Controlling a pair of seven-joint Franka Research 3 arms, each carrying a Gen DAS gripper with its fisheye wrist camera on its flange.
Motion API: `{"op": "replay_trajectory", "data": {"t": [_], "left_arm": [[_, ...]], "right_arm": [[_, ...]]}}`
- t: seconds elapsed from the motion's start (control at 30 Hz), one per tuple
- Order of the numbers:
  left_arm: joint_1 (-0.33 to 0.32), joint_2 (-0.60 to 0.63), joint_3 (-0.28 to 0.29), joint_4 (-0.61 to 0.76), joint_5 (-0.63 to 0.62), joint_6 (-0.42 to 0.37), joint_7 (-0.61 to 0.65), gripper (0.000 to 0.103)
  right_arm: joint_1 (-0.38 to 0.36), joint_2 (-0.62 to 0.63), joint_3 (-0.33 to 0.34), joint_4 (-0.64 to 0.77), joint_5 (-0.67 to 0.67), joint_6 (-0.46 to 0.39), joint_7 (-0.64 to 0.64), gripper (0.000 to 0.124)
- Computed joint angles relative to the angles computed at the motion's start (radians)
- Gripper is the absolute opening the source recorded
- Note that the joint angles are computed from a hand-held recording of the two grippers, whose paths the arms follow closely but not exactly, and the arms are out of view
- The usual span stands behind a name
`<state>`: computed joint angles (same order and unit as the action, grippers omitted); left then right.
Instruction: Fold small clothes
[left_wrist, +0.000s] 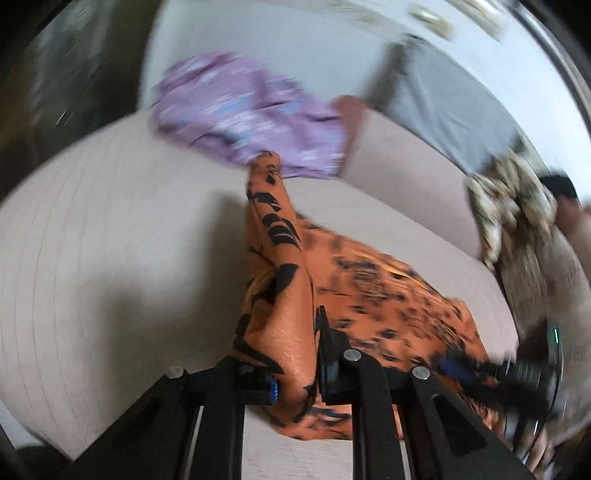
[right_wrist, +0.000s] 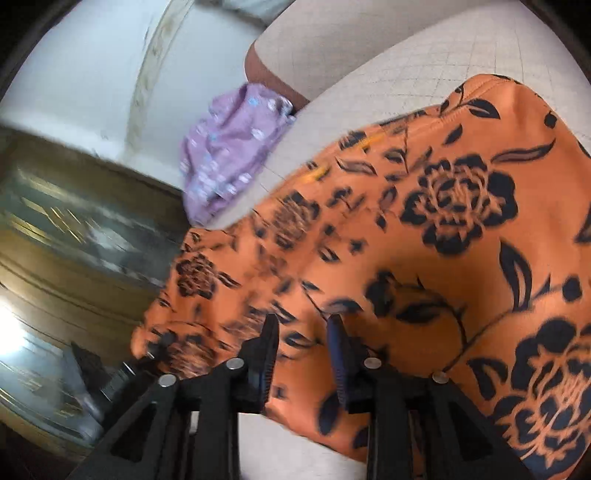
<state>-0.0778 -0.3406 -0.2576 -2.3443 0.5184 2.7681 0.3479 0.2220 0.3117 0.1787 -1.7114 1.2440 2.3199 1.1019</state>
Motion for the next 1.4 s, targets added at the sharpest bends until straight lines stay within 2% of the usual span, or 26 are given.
{"op": "replay_trajectory", "data": {"t": [0.03,0.07,0.13,0.2,0.33,0.4,0.47,0.57,0.7,0.77,0.83,0.9,1.07,1.13,1.27,1.4], "left_arm": [[-0.013,0.017,-0.006,0.027,0.002,-0.007,0.026,0.015],[-0.028,0.036,-0.013,0.054,0.004,-0.014,0.053,0.015],[-0.060,0.091,-0.031,0.116,0.012,-0.034,0.105,0.015],[-0.097,0.142,-0.035,0.158,-0.001,-0.040,0.151,0.015],[-0.164,0.245,-0.035,0.233,-0.039,-0.074,0.250,0.015],[-0.195,0.290,-0.034,0.256,-0.072,-0.093,0.302,0.015],[-0.213,0.323,-0.032,0.272,-0.069,-0.126,0.308,0.015],[-0.225,0.318,-0.021,0.259,-0.057,-0.119,0.304,0.015],[-0.232,0.315,-0.016,0.264,-0.064,-0.131,0.323,0.015],[-0.238,0.330,-0.019,0.282,-0.034,-0.148,0.312,0.015],[-0.245,0.340,-0.021,0.308,-0.019,-0.175,0.313,0.015],[-0.252,0.343,-0.022,0.328,-0.023,-0.191,0.330,0.015],[-0.273,0.397,-0.031,0.446,-0.089,-0.181,0.423,0.015],[-0.289,0.459,-0.038,0.533,-0.126,-0.204,0.462,0.015],[-0.321,0.604,-0.052,0.692,-0.230,-0.235,0.521,0.015],[-0.363,0.710,-0.038,0.794,-0.252,-0.273,0.521,0.015]], "right_arm": [[-0.022,0.017,0.002,0.024,0.041,-0.038,-0.006,0.075],[-0.038,0.037,0.005,0.047,0.078,-0.063,-0.008,0.083],[-0.068,0.057,0.013,0.067,0.161,-0.089,-0.030,0.085],[-0.105,0.110,0.020,0.120,0.230,-0.158,-0.022,0.085],[-0.150,0.241,0.040,0.266,0.217,-0.293,0.058,0.085],[-0.165,0.297,0.056,0.327,0.203,-0.321,0.104,0.085],[-0.162,0.341,0.057,0.379,0.144,-0.328,0.178,0.085],[-0.153,0.406,0.070,0.463,0.055,-0.339,0.268,0.085],[-0.128,0.452,0.088,0.559,-0.046,-0.314,0.291,0.085],[-0.107,0.478,0.087,0.606,-0.103,-0.297,0.313,0.076],[-0.080,0.500,0.080,0.659,-0.180,-0.272,0.294,0.028],[-0.061,0.518,0.076,0.707,-0.243,-0.250,0.301,0.021],[-0.143,0.437,0.136,0.625,-0.159,-0.137,0.124,0.016],[-0.169,0.415,0.130,0.611,-0.134,-0.113,0.079,0.016],[-0.228,0.410,0.109,0.596,-0.085,-0.061,0.059,0.015],[-0.294,0.442,0.108,0.613,-0.036,-0.079,0.069,0.014]]}}
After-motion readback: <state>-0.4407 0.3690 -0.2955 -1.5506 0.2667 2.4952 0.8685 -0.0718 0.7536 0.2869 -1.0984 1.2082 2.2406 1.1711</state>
